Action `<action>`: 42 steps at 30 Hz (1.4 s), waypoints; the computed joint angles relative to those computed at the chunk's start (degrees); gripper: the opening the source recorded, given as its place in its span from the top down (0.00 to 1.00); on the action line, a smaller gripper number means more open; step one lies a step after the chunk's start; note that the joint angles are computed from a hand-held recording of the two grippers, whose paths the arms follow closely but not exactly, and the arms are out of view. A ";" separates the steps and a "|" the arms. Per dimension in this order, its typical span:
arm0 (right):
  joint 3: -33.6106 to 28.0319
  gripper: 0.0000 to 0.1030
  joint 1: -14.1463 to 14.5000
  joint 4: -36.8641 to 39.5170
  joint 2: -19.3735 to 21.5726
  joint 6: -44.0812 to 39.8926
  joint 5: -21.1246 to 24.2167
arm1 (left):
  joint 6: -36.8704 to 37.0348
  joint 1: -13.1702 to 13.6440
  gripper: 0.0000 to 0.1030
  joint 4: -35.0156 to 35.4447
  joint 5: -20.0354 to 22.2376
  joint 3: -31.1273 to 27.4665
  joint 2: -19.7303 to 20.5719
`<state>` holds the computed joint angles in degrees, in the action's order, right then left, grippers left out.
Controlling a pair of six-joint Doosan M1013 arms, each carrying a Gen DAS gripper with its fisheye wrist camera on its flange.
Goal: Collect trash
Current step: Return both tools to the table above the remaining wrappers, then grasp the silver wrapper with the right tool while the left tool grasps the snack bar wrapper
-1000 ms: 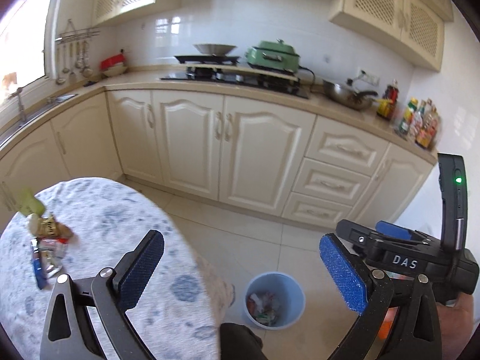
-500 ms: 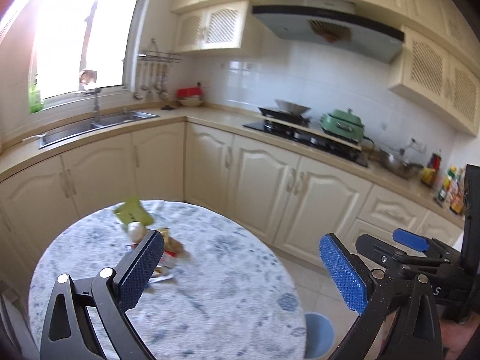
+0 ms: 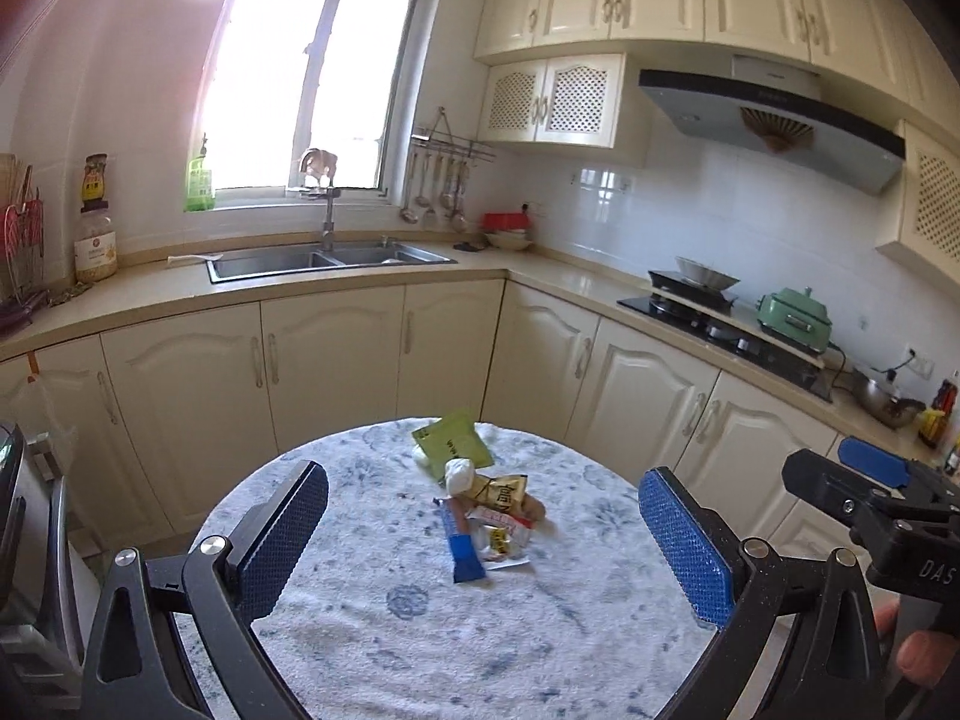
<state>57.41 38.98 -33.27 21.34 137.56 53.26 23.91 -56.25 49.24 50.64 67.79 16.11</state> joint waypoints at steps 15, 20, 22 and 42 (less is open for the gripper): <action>-4.53 0.00 -2.60 9.84 6.29 -10.03 1.42 | 9.60 4.55 0.01 -11.86 5.38 -9.14 8.37; -5.93 0.00 -4.82 15.04 9.07 -12.32 4.08 | 17.57 7.84 0.02 -20.58 9.09 -17.26 15.41; -6.30 0.00 -5.63 16.97 10.04 -13.13 4.96 | 19.81 8.93 0.02 -23.60 10.57 -20.35 18.03; -10.52 0.00 -7.61 27.08 15.82 -18.09 8.63 | 33.10 14.69 0.85 -36.10 21.41 -45.52 34.86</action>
<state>46.89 31.37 -6.19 37.16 119.47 61.89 57.01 -41.56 13.15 72.05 22.26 50.97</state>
